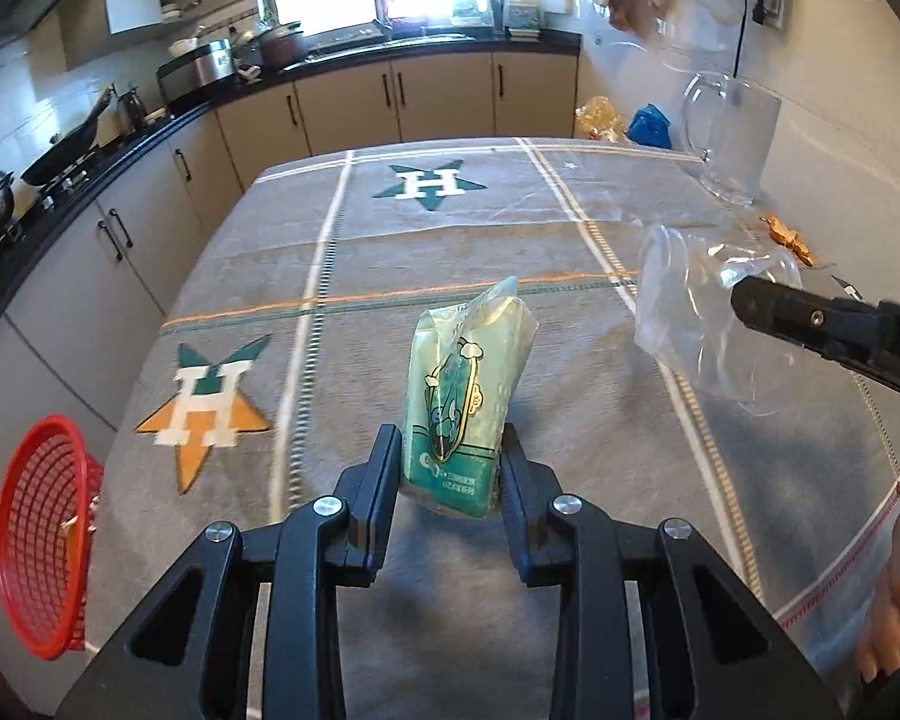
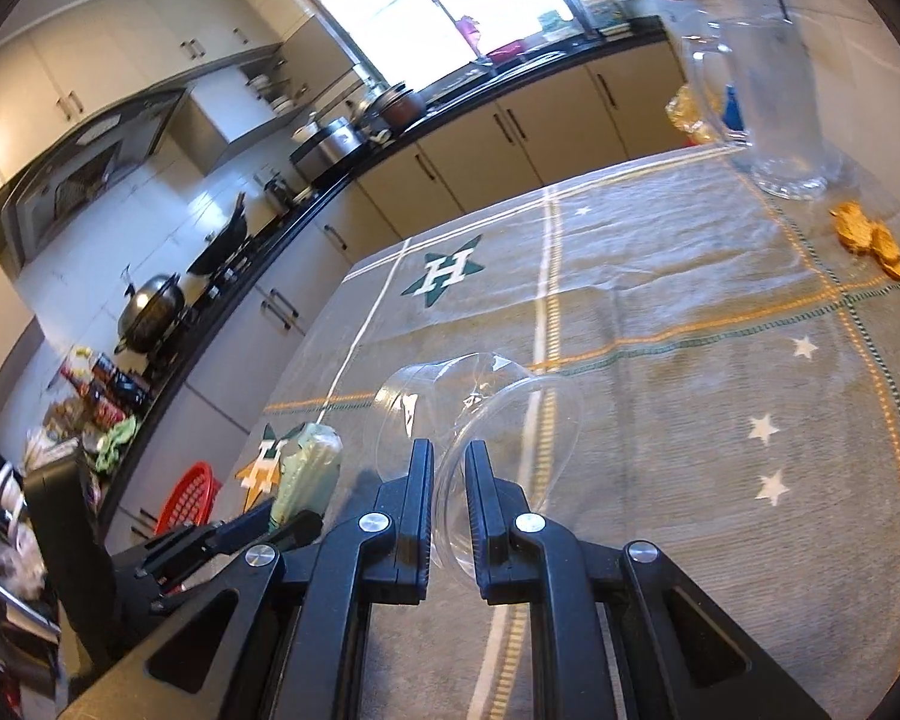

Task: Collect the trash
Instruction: 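Carry the wipe pack with the left gripper while the right gripper carries the plastic cup to the basket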

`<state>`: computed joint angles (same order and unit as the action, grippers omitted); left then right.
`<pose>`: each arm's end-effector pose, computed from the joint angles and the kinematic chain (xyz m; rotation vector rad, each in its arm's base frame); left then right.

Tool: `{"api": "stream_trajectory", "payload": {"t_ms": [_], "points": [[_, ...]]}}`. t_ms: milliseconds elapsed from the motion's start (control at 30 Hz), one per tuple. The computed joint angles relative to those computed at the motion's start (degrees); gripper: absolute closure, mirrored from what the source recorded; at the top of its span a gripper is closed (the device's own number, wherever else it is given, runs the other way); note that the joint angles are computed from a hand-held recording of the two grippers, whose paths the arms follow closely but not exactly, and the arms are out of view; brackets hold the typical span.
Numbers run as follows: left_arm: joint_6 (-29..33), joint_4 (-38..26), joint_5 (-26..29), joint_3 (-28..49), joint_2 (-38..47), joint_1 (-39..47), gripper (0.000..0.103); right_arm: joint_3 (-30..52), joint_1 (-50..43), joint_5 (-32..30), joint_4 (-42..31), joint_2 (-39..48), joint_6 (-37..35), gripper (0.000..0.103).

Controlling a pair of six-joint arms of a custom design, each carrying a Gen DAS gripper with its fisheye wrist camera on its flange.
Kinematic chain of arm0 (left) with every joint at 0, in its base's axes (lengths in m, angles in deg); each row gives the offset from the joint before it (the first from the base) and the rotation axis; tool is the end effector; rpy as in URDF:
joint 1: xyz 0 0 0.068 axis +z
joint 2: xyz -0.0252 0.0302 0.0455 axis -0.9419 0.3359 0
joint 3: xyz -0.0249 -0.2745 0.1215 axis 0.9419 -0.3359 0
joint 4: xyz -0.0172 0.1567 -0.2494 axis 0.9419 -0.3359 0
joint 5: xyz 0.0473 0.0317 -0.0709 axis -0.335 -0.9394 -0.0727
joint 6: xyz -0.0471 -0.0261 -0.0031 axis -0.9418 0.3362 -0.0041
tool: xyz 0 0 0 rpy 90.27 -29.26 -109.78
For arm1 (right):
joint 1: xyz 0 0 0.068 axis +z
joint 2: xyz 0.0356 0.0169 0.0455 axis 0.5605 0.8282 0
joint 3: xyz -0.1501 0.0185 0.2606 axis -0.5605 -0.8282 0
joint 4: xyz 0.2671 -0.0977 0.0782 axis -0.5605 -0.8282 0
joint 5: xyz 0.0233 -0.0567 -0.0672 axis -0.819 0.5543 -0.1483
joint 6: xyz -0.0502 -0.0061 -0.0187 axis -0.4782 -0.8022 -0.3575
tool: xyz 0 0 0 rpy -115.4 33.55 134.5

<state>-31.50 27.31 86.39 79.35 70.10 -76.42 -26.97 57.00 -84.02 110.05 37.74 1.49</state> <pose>0.2935 -0.0289 0.0994 0.1424 2.4249 0.0391 0.3180 0.1445 0.1220 -0.0407 2.2905 0.7798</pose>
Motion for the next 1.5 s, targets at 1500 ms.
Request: {"api": "stream_trajectory", "payload": {"t_ms": [1500], "points": [[21.8, -6.2, 31.2, -2.8, -7.2, 61.0, 0.072, 28.6, 28.1, 2.3, -17.9, 12.8, 2.0, 0.091]]}}
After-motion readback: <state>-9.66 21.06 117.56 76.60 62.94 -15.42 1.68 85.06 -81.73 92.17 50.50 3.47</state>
